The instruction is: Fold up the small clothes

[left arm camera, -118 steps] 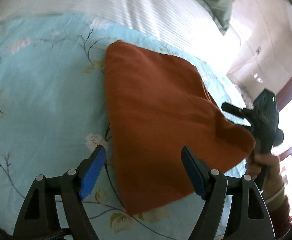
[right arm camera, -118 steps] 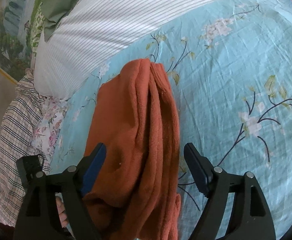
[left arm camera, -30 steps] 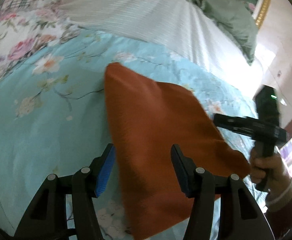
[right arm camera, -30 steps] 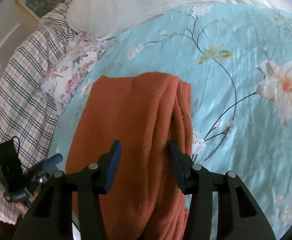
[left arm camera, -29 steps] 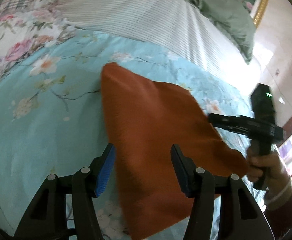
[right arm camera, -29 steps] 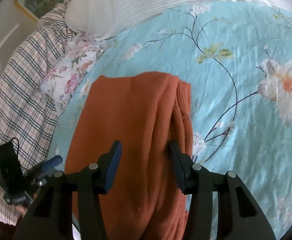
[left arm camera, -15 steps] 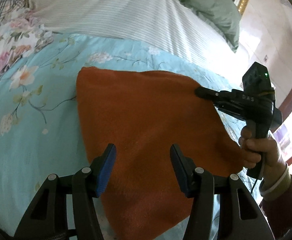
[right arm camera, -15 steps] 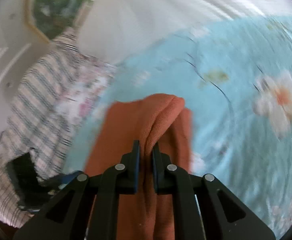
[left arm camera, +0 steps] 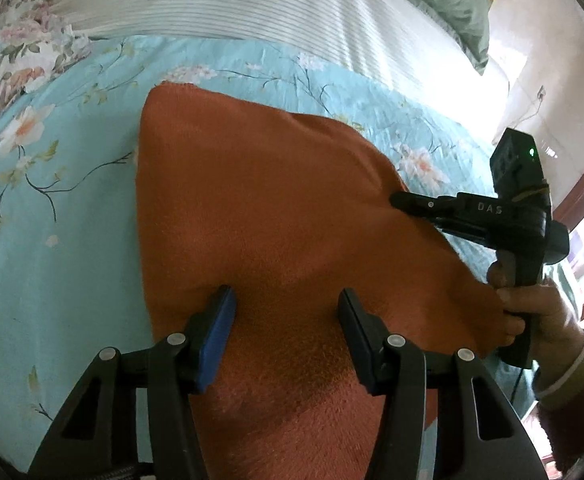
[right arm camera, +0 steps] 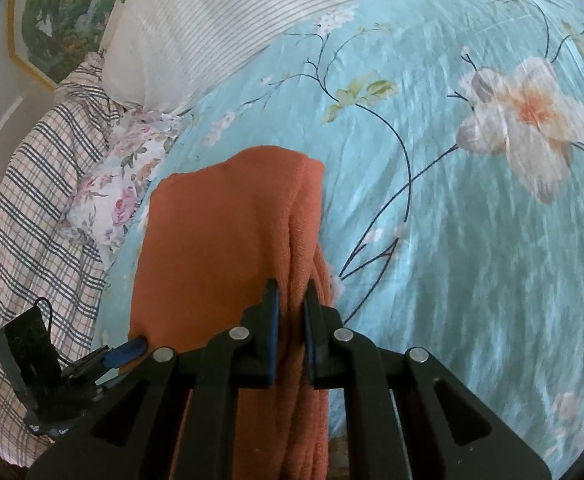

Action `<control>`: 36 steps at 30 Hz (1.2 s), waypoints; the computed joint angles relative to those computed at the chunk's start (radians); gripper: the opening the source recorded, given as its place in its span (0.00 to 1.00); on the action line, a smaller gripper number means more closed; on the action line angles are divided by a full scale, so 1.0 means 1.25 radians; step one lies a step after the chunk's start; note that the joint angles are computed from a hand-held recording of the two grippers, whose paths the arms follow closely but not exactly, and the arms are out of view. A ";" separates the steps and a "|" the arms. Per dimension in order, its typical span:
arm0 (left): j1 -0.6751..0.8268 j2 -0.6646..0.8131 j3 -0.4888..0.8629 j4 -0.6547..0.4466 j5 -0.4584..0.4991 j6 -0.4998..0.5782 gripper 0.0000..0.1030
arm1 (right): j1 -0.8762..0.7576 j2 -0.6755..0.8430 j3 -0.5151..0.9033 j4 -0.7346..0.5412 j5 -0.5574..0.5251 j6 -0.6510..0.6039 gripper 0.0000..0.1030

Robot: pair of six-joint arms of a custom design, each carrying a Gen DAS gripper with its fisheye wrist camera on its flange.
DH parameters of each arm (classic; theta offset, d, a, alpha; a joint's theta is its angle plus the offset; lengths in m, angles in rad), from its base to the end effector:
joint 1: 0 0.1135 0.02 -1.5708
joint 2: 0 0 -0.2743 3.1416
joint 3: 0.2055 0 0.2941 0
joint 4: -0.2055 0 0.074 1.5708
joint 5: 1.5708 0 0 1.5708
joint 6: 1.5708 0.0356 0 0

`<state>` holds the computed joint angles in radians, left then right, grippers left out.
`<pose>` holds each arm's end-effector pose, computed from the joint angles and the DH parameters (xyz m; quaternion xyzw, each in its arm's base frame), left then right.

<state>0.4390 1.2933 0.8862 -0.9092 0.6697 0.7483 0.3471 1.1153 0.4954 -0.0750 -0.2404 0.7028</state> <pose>0.2435 0.0899 0.2198 0.1855 0.9192 -0.2032 0.2817 0.2340 0.0937 0.1719 0.1090 0.8939 0.3050 0.3099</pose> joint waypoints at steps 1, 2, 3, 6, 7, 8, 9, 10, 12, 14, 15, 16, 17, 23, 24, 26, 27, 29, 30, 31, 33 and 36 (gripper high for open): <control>-0.004 -0.009 -0.012 0.014 -0.006 -0.003 0.52 | 0.002 0.002 0.003 -0.002 0.005 -0.001 0.11; -0.006 -0.014 -0.019 0.023 -0.008 -0.006 0.52 | 0.005 0.003 0.007 -0.010 0.010 -0.002 0.11; -0.007 -0.013 -0.017 0.025 -0.008 -0.009 0.52 | 0.007 0.005 0.012 -0.015 0.010 -0.001 0.11; -0.004 0.001 -0.007 0.016 -0.003 -0.009 0.52 | 0.007 -0.004 0.034 -0.061 0.011 -0.002 0.15; -0.003 0.005 -0.002 0.010 -0.002 -0.009 0.52 | 0.013 -0.017 0.047 -0.093 0.028 -0.005 0.16; -0.001 0.010 0.004 0.004 -0.001 -0.007 0.52 | 0.024 -0.037 0.062 -0.132 0.058 -0.012 0.18; 0.002 0.014 0.010 -0.007 0.001 -0.004 0.52 | 0.035 -0.058 0.074 -0.164 0.085 -0.017 0.18; 0.009 0.019 0.020 -0.025 0.006 0.000 0.52 | 0.043 -0.075 0.082 -0.184 0.102 -0.020 0.18; 0.025 0.027 0.040 -0.064 0.021 0.013 0.51 | 0.060 -0.109 0.102 -0.216 0.122 -0.026 0.18; 0.053 0.026 0.060 -0.098 0.044 0.031 0.50 | 0.086 -0.112 0.133 -0.226 0.126 -0.036 0.19; 0.063 0.022 0.064 -0.104 0.051 0.034 0.50 | 0.098 -0.099 0.149 -0.220 0.120 -0.040 0.23; 0.072 0.020 0.072 -0.107 0.057 0.036 0.50 | 0.108 -0.074 0.166 -0.205 0.105 -0.038 0.26; 0.077 0.023 0.081 -0.108 0.063 0.032 0.50 | 0.116 -0.052 0.177 -0.189 0.093 -0.032 0.32; 0.044 0.086 0.124 -0.033 0.047 -0.090 0.45 | 0.115 0.137 0.227 -0.114 0.098 0.013 0.32; 0.035 0.105 0.133 -0.023 0.045 -0.109 0.42 | 0.111 0.156 0.230 -0.118 0.117 0.015 0.30; 0.016 0.135 0.144 0.004 0.035 -0.145 0.39 | 0.085 0.171 0.206 -0.085 0.114 0.028 0.21; 0.008 0.145 0.146 0.018 0.027 -0.154 0.39 | 0.073 0.169 0.191 -0.069 0.109 0.036 0.08; -0.018 0.159 0.147 0.048 0.000 -0.169 0.38 | 0.056 0.166 0.169 -0.047 0.110 0.039 0.00; -0.029 0.161 0.144 0.061 -0.014 -0.174 0.38 | 0.049 0.164 0.160 -0.032 0.099 0.043 0.00; -0.045 0.159 0.138 0.082 -0.039 -0.183 0.38 | 0.043 0.163 0.151 -0.017 0.089 0.047 0.00; -0.070 0.153 0.122 0.119 -0.078 -0.201 0.37 | 0.046 0.159 0.152 -0.022 0.095 0.042 0.00; -0.094 0.132 0.098 0.153 -0.122 -0.212 0.37 | 0.054 0.150 0.155 -0.039 0.108 0.038 0.00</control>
<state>0.3220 1.4581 1.0092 -0.7177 0.5170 0.4835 0.4142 1.3033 0.6893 -0.1238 -0.1052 0.7501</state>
